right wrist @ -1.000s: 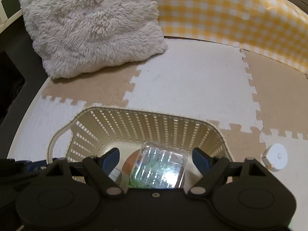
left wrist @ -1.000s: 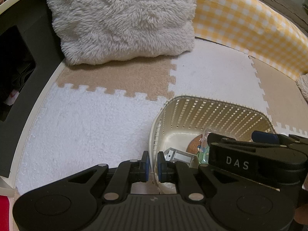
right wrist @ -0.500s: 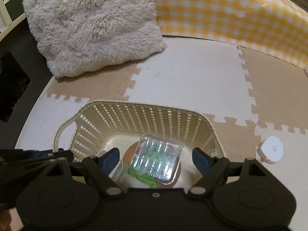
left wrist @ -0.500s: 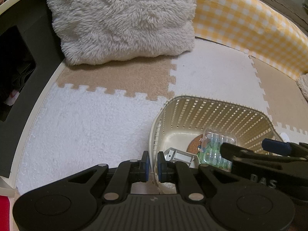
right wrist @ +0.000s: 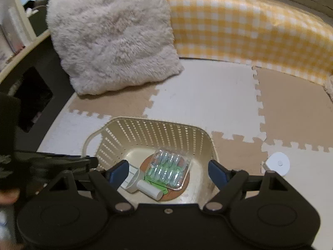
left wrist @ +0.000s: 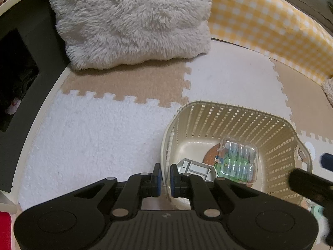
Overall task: Organize rigid objects
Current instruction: 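Lower the clear box into the basket and open the right tool, then move the right tool to the round wooden lid and grasp it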
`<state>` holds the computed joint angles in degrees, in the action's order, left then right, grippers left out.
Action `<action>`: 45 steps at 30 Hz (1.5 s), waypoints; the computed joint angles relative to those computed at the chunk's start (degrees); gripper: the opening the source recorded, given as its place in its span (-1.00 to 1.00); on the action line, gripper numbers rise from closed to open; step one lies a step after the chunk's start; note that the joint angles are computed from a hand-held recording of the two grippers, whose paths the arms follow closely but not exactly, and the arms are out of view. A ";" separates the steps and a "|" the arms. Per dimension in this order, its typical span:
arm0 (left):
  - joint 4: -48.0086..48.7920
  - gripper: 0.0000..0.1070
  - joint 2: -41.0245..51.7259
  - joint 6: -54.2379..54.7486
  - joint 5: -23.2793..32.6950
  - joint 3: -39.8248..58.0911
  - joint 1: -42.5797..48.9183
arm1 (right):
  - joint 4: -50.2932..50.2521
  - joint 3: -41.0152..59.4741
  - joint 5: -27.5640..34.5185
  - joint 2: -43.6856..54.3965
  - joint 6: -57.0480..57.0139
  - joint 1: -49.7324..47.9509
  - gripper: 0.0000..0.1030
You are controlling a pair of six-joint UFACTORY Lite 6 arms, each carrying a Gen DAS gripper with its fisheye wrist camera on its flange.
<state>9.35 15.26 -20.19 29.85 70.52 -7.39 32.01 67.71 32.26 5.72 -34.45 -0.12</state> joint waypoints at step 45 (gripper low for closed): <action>1.14 -0.83 -0.31 -0.86 -0.12 -0.56 -0.34 | -3.10 -13.31 -5.49 5.97 -30.35 -13.83 0.83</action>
<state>10.49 14.95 -21.05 29.73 69.96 -7.73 28.91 54.40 26.77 11.69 -64.80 -13.95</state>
